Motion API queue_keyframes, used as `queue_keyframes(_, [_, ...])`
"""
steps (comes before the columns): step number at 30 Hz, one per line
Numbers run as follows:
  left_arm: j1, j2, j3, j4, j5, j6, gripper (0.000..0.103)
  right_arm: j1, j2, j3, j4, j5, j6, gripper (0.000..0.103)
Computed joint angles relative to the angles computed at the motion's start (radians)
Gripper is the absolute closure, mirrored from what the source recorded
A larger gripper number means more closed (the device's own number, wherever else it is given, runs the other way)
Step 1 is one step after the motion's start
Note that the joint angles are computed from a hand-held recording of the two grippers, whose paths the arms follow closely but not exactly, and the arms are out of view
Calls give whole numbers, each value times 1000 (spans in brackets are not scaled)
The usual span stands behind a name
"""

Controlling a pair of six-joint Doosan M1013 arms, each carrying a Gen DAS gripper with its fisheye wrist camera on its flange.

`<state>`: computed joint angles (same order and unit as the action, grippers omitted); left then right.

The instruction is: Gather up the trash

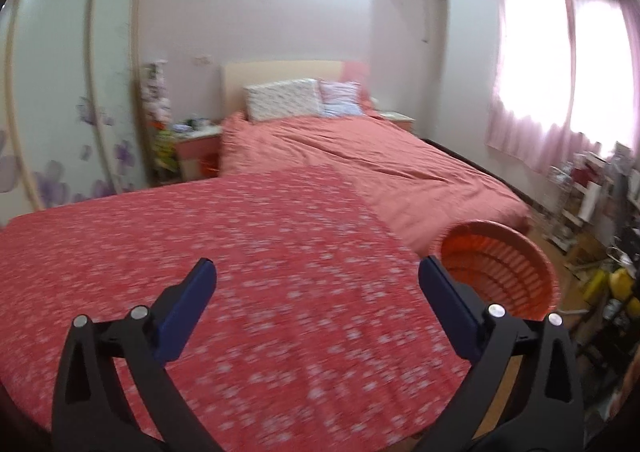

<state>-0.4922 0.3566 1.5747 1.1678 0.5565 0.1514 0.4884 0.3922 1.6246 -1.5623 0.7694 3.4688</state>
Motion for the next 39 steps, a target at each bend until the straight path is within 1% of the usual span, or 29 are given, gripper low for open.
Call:
queue_keyframes(2, [-18,-18,27,55,89,-73,4,10,-8,15,-6,8,16,2])
queue_keyframes(3, [-24,-29,44,76,115,-106,4,13,-12,22,-2,8,23,2])
queue_keyframes(6, [-33,-55,86,107,140,-168,4,19,-28,49,-4,-19,56,2])
queue_keyframes(8, [-43,-69,112,116,162,-200,4,28,-32,61,-8,-18,56,2])
queue_keyframes(11, [-56,-81,139,112,183,-225,4,44,-30,70,-7,4,31,2])
queue_keyframes(16, [-75,-98,183,126,212,-276,4,57,-35,83,27,-17,-15,2])
queue_keyframes(21, [-78,-105,202,104,209,-282,4,67,-33,84,73,-28,-70,2])
queue_keyframes(28, [-81,-111,222,74,208,-281,4,82,-27,80,119,-25,-96,2])
queue_keyframes(39, [-86,-111,239,36,209,-269,4,79,-24,78,193,-62,-150,2])
